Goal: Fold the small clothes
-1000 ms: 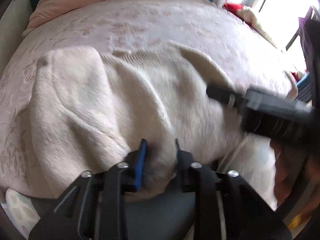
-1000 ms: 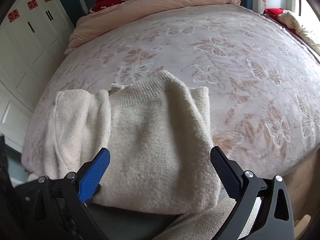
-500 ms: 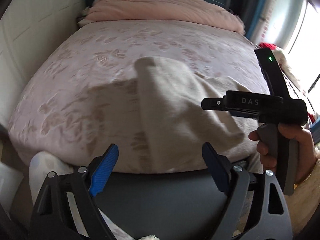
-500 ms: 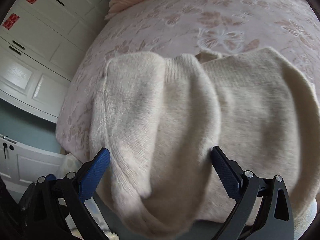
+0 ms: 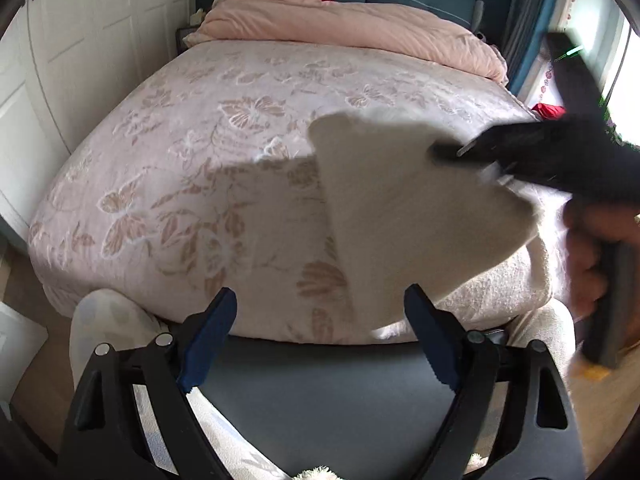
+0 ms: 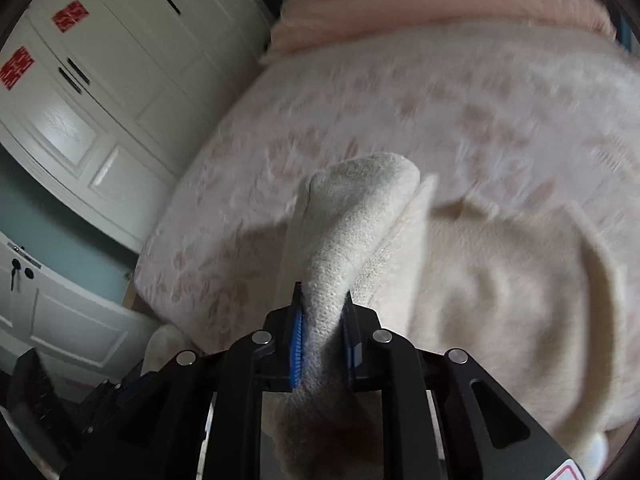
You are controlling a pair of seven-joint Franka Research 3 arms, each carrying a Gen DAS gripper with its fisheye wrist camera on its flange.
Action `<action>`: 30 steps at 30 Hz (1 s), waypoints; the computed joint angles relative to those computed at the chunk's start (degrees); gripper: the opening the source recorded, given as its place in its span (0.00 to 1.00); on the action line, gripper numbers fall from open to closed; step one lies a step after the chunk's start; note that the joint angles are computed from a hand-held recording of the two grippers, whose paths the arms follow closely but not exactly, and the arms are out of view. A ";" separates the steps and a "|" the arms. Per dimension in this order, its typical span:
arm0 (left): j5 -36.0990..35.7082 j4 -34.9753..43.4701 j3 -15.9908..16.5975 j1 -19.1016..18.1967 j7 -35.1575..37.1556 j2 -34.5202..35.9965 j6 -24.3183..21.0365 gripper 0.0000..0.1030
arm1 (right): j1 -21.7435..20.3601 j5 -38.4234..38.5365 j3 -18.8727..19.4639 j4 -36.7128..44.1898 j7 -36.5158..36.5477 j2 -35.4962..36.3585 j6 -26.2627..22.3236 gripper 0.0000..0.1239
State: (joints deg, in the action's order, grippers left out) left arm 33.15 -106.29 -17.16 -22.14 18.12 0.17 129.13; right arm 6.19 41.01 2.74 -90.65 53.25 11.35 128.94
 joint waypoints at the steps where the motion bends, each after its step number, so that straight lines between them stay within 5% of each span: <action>1: 0.16 0.50 -0.08 -0.09 0.30 0.38 -0.14 0.83 | -0.67 0.01 -0.63 -1.46 -0.81 -1.56 1.14 0.11; 5: 0.35 3.07 -0.13 -0.72 2.24 3.05 0.63 0.83 | -3.21 -2.98 -3.74 -5.97 0.70 -3.13 3.73 0.12; 9: -0.30 6.94 0.12 -1.82 4.67 6.73 1.14 0.83 | -4.39 -10.00 -6.33 -7.72 9.14 3.61 5.03 0.13; 12: 0.32 10.89 0.43 -3.25 7.32 9.96 0.50 0.85 | -8.53 -0.70 -3.61 -9.25 7.10 3.43 4.81 0.18; 17: -3.27 16.19 0.81 -4.55 13.98 14.82 0.96 0.87 | -8.56 -0.92 -3.44 -7.82 8.25 2.01 3.62 0.29; 19: -5.56 18.50 0.84 -4.96 17.15 17.30 0.71 0.87 | -9.23 0.91 -3.46 -8.45 7.19 1.35 2.44 0.42; 22: -7.56 20.18 1.27 -5.75 20.04 19.78 1.12 0.87 | -9.72 1.83 -3.90 -10.40 7.30 1.03 -0.61 0.44; 24: -9.43 20.86 1.29 -5.89 21.84 21.08 1.06 0.87 | -9.63 1.72 -3.86 -10.50 7.39 1.68 -2.66 0.37; 25: -10.11 21.23 1.38 -6.05 22.49 21.75 0.88 0.87 | -9.52 2.06 -3.69 -10.54 6.63 2.14 -2.65 0.20; 26: -10.31 21.35 1.61 -6.31 22.70 22.08 1.05 0.86 | -9.12 1.60 -3.59 -10.39 6.64 2.28 -2.30 0.16; 28: -10.35 21.60 2.02 -6.68 23.40 22.60 1.15 0.76 | -8.45 0.86 -3.46 -9.93 6.42 1.54 -0.70 0.12; 30: -11.44 23.78 2.13 -6.73 24.83 23.68 -0.88 0.55 | -8.58 3.22 -3.26 -10.47 3.07 -1.66 2.41 0.11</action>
State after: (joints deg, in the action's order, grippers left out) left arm 21.72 -82.51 -15.03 -28.87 42.95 23.85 128.25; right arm -2.39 44.23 -0.53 -101.11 56.32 9.69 131.35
